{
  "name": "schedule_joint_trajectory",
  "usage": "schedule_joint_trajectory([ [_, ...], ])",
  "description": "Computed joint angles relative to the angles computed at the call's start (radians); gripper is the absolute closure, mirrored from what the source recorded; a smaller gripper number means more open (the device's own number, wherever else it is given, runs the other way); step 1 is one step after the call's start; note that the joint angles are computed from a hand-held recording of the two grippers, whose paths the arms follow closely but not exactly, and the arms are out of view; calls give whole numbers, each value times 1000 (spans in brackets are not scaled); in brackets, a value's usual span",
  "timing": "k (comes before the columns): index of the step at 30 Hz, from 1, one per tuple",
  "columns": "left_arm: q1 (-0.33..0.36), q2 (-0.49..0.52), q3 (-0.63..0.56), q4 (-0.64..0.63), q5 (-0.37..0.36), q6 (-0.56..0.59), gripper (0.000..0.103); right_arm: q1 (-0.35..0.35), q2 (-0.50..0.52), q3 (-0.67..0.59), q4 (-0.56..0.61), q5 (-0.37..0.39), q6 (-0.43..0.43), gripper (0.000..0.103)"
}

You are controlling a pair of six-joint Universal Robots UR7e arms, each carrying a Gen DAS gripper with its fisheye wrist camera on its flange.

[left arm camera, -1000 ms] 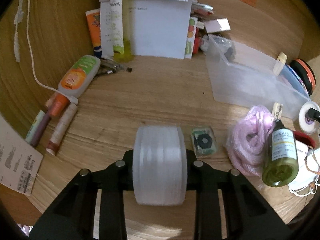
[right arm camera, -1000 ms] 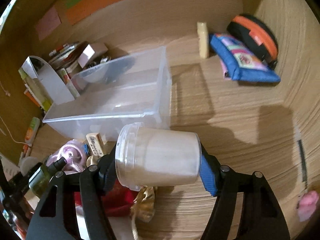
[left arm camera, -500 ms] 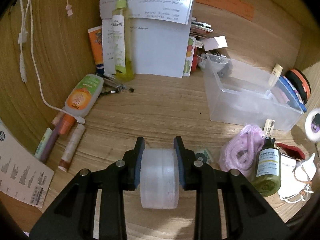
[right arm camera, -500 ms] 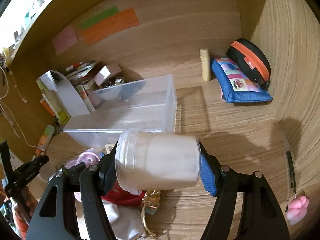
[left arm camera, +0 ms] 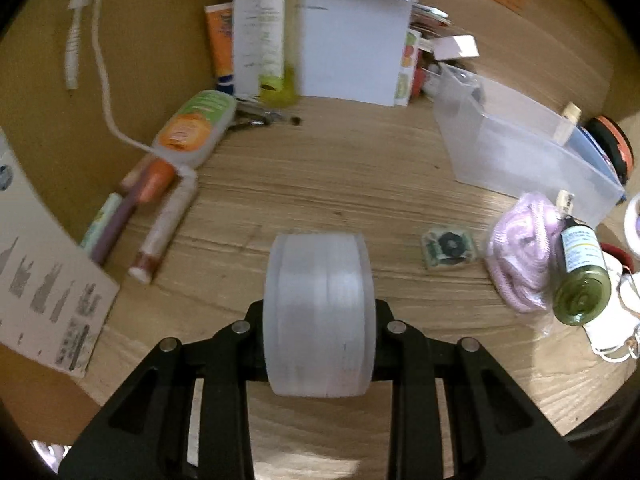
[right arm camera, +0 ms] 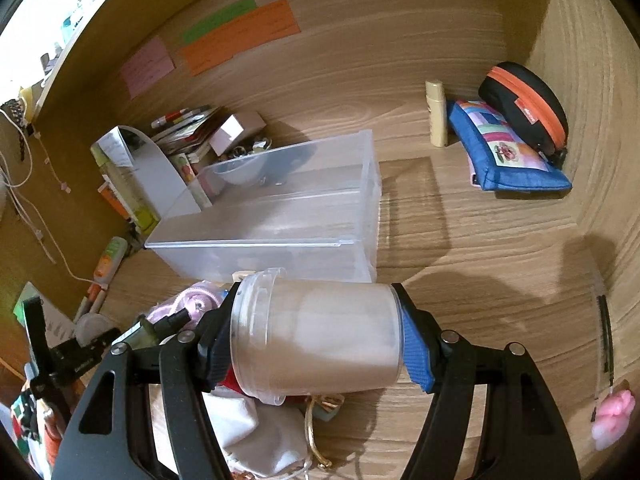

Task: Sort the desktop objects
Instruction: 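Carry tape roll and jar over the clear bin, open the right tool to drop the jar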

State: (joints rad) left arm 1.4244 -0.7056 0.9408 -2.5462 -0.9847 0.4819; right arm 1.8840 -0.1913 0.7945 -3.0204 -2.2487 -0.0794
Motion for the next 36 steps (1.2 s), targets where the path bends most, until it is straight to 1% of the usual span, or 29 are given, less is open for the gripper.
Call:
schedule_joint_trajectory([
  [3,-4,-2,7,-51,4,7,74,-2,6,-15,16,9,8,37],
  [7,-14,-12,0,-63,-32,24,74,-5,15,-39,26,19,19,37],
  [9,-19,-6,-8,-72,-27,46,74,-6,20,-50,28,18,20,37],
  [11,-16,-2,-21,-39,-34,40,74,-5,23,-57,30,22,16,37],
  [13,-11,-1,-33,9,-36,4,74,-3,28,-64,31,19,9,37],
  [16,-12,-9,-34,30,-42,-21,74,-2,35,-81,42,17,0,37],
  [17,-15,-12,-35,30,-55,-19,74,-2,39,-90,50,19,-1,37],
  [20,-39,-15,-20,-23,-57,31,74,-4,48,-116,67,31,-1,37],
  [22,-50,-9,-32,-27,-68,51,74,-4,58,-139,71,36,-6,37],
  [27,-81,19,-82,-19,-99,81,74,2,89,-218,87,37,-45,37],
  [31,-100,49,-141,25,-131,85,74,7,122,-307,119,37,-76,37],
  [36,-124,101,-226,61,-145,96,74,6,153,-396,161,48,-95,37],
])
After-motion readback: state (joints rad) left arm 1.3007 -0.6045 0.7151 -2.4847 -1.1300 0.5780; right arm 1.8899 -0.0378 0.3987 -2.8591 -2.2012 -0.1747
